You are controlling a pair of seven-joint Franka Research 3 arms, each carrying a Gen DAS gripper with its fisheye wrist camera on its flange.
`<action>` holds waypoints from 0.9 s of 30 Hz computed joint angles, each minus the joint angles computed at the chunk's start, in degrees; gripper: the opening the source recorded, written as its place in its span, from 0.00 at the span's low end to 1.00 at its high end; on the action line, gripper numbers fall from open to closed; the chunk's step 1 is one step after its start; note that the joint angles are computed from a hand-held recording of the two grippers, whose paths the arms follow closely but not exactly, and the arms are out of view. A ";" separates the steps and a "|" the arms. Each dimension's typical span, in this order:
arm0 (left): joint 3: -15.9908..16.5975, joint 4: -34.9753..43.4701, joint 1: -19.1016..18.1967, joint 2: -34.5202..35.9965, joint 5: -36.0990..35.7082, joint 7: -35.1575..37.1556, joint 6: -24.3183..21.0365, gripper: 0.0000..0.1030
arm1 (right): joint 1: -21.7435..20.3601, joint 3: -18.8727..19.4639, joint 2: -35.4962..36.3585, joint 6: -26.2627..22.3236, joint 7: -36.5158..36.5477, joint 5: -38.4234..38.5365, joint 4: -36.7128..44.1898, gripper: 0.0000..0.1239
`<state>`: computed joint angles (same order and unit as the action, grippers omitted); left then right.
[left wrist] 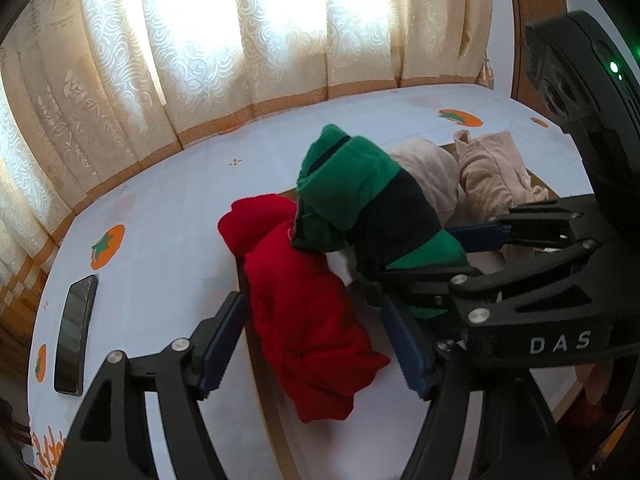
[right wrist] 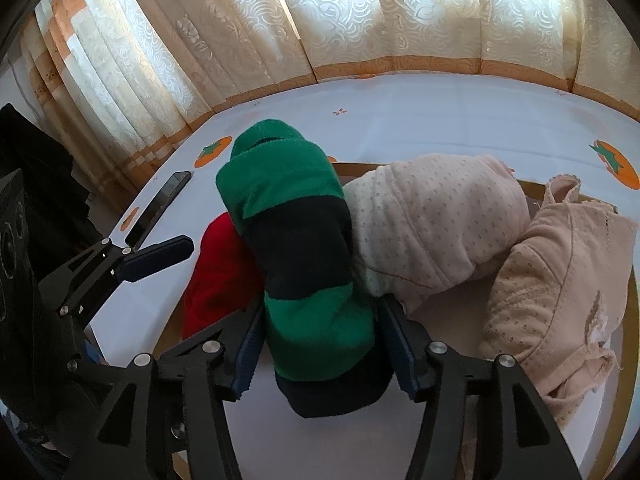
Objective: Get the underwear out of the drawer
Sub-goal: 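Lower both socks into the box lid and open both tools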
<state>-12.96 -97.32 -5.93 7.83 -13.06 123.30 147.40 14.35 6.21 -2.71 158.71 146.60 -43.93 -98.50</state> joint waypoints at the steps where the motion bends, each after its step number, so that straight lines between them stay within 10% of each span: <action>1: -0.04 -0.34 0.08 -0.24 -0.33 0.13 0.27 0.71 | 0.01 0.04 -0.06 -0.12 0.16 -0.26 -0.05 0.48; 27: 1.82 -10.29 -1.82 -7.43 -14.40 8.03 7.49 0.79 | -4.45 3.55 -4.95 5.27 9.90 -10.17 -7.39 0.50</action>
